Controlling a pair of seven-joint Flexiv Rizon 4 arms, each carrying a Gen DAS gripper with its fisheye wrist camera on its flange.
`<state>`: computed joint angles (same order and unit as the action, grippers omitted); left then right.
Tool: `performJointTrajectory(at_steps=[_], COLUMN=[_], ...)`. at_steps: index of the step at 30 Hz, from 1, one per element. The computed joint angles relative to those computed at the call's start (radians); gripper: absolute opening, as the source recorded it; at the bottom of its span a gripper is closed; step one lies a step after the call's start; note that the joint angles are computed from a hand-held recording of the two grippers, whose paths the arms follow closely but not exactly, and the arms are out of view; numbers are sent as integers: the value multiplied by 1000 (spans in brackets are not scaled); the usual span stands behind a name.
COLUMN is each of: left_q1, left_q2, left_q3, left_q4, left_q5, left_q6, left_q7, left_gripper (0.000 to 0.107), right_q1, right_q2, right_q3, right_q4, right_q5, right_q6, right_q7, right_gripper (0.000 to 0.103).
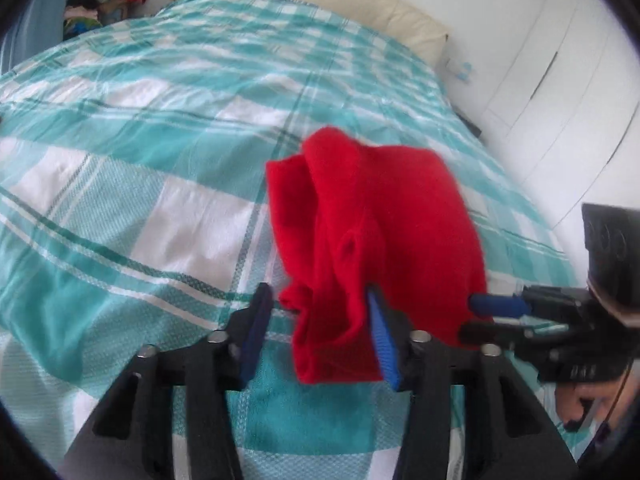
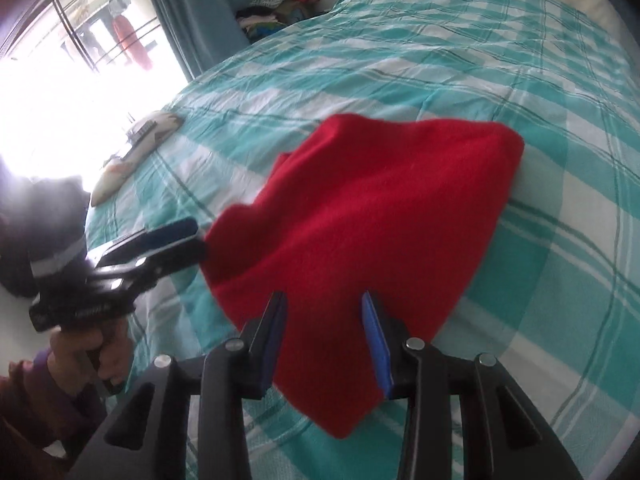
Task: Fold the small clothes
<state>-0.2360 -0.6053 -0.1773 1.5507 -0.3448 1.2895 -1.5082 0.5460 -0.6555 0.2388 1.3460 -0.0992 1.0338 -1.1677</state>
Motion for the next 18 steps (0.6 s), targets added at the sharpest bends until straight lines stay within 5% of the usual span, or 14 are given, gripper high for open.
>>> performJointTrajectory(at_steps=[1,4,9,10,12,15,18], left_q1=[-18,-20,-40,-18,51,171,161], left_q2=[-11,-12,58,71,89,55,-35], left_q3=[34,55,109,85,-5,-194,-192], left_q4=[-21,-14,19,34,61,49,-95], left_q5=[20,36,114,97,14,-182,-227], left_q6=[-49,-97,-96,-75,-28,-2,-156], left_q7=[-22,-58,-107,-90,-18,156,190], left_gripper=[28,32,67,73,85,99,99], right_q1=[11,50,39,40,73,104,-13], right_q2=[-8,-12,69,96,157,204,164], right_q3=[0,-25,-38,-52,-137,-251,-155], right_q4=[10,40,146,187,296,397,361], right_q5=[-1,-41,-58,-65,-124,-206,-121], right_q6=[3,22,121,167,283,393,432], right_q7=[7,29,95,123,235,395,433], right_gripper=[41,41,48,53,85,89,89])
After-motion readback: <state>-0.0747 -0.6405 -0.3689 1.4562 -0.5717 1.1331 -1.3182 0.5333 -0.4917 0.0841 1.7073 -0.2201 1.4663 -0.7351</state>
